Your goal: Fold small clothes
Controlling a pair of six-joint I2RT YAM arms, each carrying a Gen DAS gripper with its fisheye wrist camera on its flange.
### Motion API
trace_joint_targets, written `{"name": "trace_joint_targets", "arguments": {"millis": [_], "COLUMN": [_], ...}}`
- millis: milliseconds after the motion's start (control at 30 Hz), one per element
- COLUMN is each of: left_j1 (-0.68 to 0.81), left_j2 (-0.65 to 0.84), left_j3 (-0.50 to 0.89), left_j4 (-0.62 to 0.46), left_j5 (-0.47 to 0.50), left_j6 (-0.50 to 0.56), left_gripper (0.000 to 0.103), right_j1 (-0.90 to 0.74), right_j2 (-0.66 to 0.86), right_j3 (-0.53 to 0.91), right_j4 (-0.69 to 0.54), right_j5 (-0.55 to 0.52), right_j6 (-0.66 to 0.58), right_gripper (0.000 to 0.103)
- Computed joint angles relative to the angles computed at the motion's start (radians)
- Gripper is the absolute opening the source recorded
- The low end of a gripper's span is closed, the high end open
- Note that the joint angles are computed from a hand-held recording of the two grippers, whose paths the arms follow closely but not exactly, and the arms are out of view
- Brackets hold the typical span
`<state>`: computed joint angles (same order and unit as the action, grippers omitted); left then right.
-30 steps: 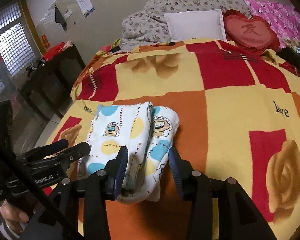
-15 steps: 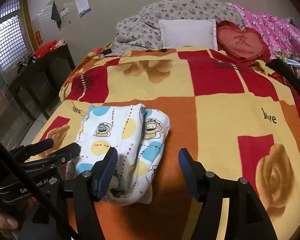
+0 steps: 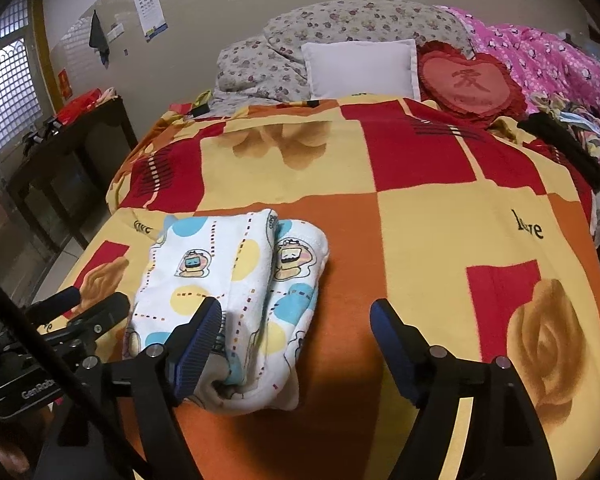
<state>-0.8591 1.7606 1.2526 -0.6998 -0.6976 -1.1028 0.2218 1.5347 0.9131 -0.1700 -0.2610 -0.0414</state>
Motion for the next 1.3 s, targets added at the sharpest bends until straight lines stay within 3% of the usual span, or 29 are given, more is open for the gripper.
{"name": "trace_joint_targets", "arguments": {"millis": [400,633,1300], "left_j1": [-0.014,-0.030,-0.059], "left_j2": [0.007,0.013,0.054], "left_j3": [0.006,0.021,0.094], "left_j4": [-0.009,-0.041,-0.152], "left_j5": [-0.017,-0.055,-0.115], "left_j6": [-0.014,-0.036,-0.036], "left_gripper": [0.083,0.094,0.094], "right_j1": [-0.001,-0.003,-0.003], "right_j2": [-0.005,0.007,0.004], "right_j3": [0.001,0.011,0.022], "right_j4": [-0.015,-0.034,-0.050], "right_j5": [0.009,0.003,0.004], "right_j6": [0.018,0.020,0.029], "right_gripper": [0.086,0.086,0.087]}}
